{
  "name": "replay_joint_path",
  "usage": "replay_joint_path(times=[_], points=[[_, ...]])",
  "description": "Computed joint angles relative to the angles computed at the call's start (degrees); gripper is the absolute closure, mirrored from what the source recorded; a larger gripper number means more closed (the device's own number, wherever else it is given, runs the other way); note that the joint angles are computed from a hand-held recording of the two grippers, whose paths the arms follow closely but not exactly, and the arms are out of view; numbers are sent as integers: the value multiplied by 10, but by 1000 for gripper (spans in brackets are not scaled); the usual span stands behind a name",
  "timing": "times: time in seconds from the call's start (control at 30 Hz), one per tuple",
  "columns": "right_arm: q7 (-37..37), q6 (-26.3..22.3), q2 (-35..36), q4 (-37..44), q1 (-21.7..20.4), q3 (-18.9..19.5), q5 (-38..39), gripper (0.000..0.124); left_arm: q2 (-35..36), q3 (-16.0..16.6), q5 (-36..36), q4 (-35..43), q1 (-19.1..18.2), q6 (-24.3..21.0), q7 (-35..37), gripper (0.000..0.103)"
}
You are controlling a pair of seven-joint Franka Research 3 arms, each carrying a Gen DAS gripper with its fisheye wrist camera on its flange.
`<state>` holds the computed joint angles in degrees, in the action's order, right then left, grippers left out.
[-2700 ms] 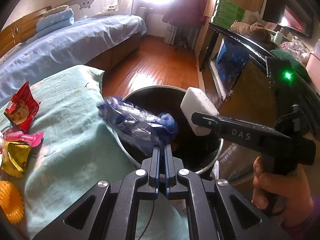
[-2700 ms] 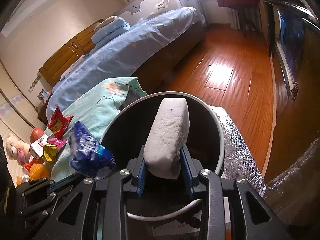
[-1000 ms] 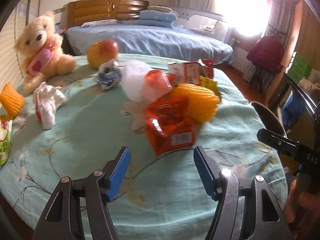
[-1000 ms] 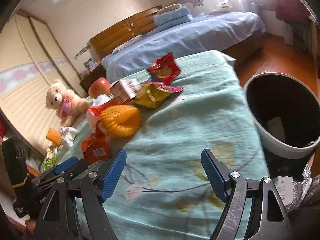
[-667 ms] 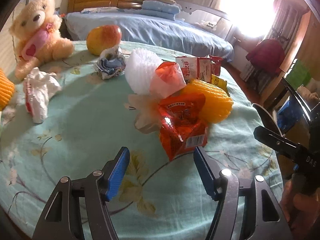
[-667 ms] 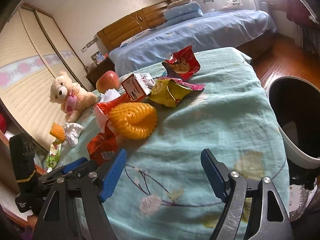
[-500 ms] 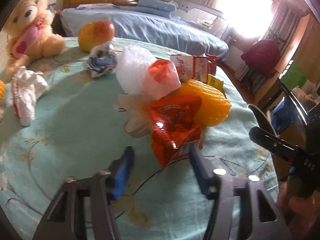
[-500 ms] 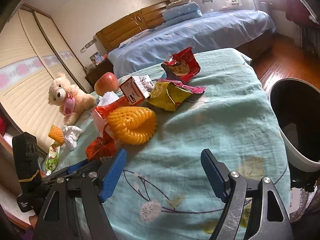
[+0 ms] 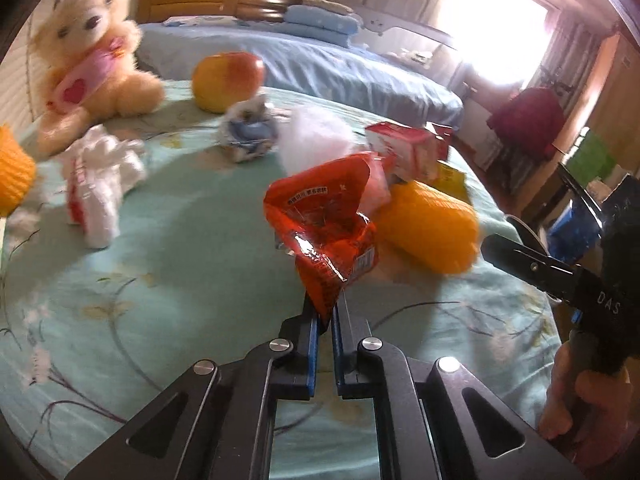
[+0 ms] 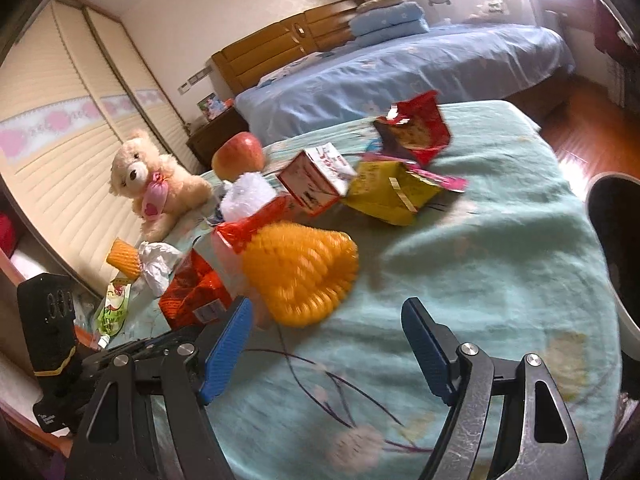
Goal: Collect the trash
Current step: 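Grasp the red snack bag with the left tool while the right tool grasps the orange mesh net, then carry the red snack bag and orange mesh net over the trash bin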
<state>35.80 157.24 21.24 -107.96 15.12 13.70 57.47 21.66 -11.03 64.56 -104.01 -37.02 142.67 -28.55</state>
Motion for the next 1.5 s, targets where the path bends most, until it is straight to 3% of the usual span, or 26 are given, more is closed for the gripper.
replay_joint_path(times=[0.1,0.17,0.23,0.33,0.43,0.93,1.5], points=[[12,5,17,14,14,0,-23,54,-5,0,1,-10,1,3,-14,98],[35,7,30,24,27,-6,-58,77,-4,0,3,-9,0,1,-15,98],[48,20,36,25,35,-6,-83,87,-3,-1,5,-7,-1,0,-14,98],[26,44,28,10,23,13,-79,99,-2,-2,13,-1,-4,0,-9,98],[13,33,16,-1,9,21,-67,110,4,-2,18,11,-5,7,2,99],[-50,41,-53,-64,-11,-7,28,111,85,17,-21,131,-35,42,115,99],[-60,53,-75,-81,-39,-45,72,111,240,55,-178,371,-79,28,335,99]])
